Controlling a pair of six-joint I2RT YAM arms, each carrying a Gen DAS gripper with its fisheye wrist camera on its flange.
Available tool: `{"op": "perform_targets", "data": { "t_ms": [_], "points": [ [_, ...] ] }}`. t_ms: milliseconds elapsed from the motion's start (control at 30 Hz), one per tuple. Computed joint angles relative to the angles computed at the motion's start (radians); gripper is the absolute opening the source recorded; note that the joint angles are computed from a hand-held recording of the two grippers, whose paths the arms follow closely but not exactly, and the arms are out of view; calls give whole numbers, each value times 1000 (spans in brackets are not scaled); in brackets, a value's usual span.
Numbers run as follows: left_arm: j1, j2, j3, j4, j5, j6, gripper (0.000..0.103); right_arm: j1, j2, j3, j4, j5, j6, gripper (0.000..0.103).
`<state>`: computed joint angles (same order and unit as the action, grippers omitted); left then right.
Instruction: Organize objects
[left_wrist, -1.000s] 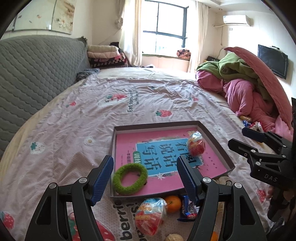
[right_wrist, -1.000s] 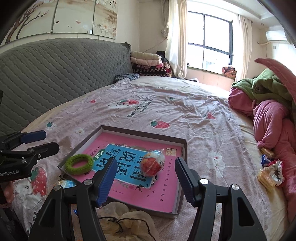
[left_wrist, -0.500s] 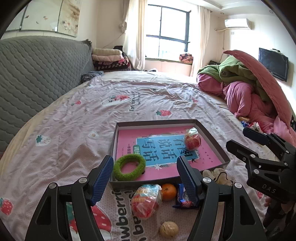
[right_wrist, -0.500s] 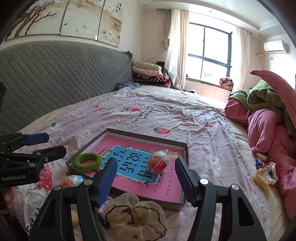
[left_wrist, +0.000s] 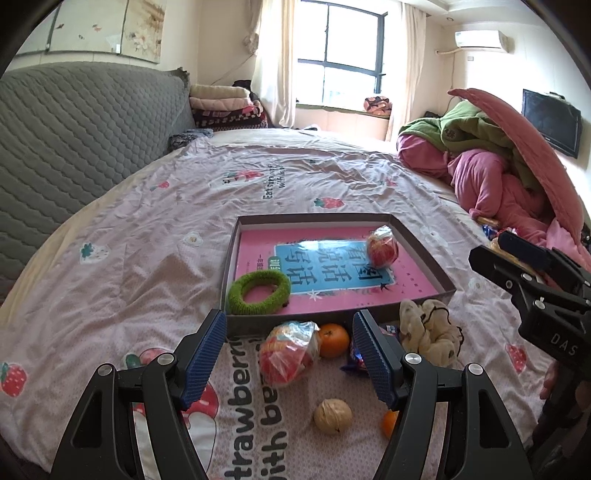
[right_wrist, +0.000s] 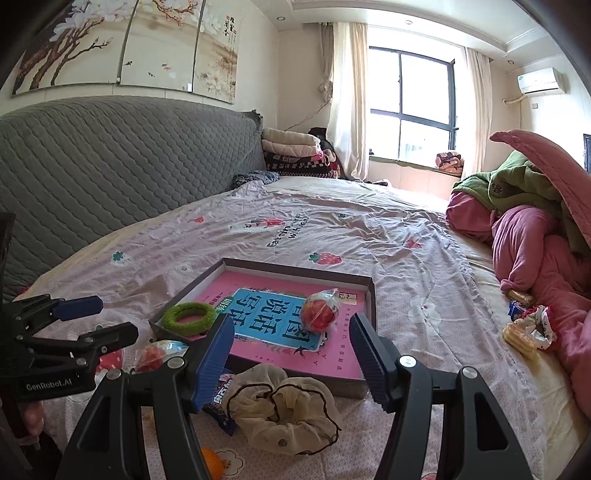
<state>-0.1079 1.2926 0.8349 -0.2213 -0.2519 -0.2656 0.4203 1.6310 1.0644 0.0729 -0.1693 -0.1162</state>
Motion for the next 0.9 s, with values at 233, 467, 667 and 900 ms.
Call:
{"op": "perform_targets", "data": {
  "t_ms": [233, 467, 667, 900],
  "points": [
    [-34, -28, -19, -6, -24, -6, 73, 0, -19, -38, 10, -19, -8, 64],
    [-46, -32, -60, 23, -28, -40, 73, 7, -14, -97, 39, -24, -28, 64],
    [-42, -10, -80, 36, -24, -45, 73, 18, -52, -188, 138, -27, -39, 64],
    [-56, -7, -115, 67, -28, -50, 73, 17, -62, -247, 165, -44, -43, 64]
  ]
}}
